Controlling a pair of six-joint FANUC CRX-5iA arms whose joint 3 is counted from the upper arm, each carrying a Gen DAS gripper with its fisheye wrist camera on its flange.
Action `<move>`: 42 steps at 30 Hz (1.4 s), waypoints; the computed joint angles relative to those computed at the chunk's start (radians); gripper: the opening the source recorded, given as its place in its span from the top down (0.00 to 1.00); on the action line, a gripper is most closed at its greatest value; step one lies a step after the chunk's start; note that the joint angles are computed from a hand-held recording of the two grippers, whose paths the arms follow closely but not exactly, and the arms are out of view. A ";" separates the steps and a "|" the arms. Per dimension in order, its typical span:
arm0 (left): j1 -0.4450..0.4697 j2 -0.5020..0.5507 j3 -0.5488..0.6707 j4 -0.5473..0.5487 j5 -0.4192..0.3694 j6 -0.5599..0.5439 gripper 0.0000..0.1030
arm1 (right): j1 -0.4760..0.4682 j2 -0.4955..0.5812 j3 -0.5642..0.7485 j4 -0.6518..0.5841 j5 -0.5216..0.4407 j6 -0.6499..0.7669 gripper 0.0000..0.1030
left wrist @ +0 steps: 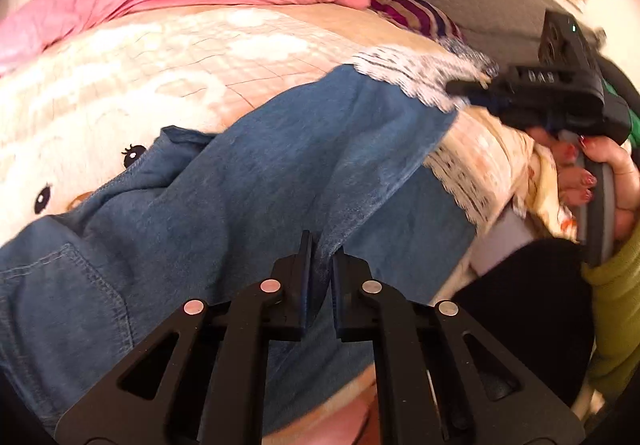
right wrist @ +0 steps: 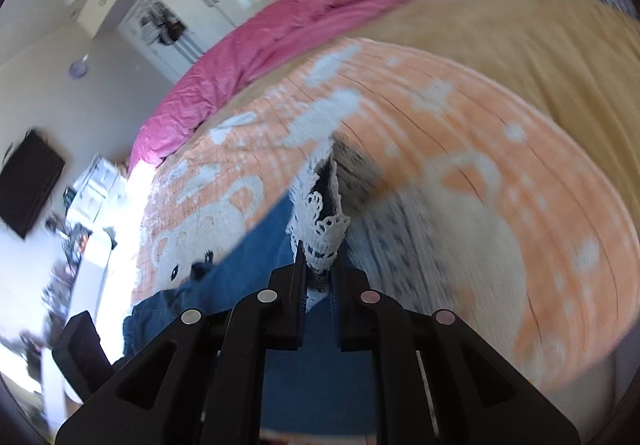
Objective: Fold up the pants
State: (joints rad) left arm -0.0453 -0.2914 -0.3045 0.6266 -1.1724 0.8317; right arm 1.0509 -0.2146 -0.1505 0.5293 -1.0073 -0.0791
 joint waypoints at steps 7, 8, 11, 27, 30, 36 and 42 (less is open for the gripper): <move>-0.018 -0.030 -0.011 -0.028 -0.030 -0.074 0.97 | 0.108 -0.076 -0.052 -0.082 -0.111 -0.102 0.88; -0.021 -0.022 -0.006 -0.040 -0.043 -0.069 0.97 | 0.107 -0.083 -0.057 -0.109 -0.108 -0.105 0.88; -0.033 -0.012 0.006 -0.074 -0.056 -0.051 0.97 | 0.102 -0.102 -0.066 -0.143 -0.103 -0.117 0.74; -0.078 0.037 0.072 -0.222 -0.162 -0.067 0.97 | 0.054 0.006 0.108 -0.270 -0.414 0.247 0.64; -0.065 0.041 0.077 -0.213 -0.179 -0.078 0.97 | 0.103 -0.035 0.067 -0.181 -0.416 0.174 0.59; 0.005 0.023 0.061 -0.140 -0.228 -0.109 0.91 | 0.142 0.006 0.104 -0.092 -0.365 0.245 0.51; 0.227 -0.087 -0.025 -0.007 -0.263 -0.111 0.70 | 0.102 0.195 0.284 -0.180 -0.269 0.605 0.49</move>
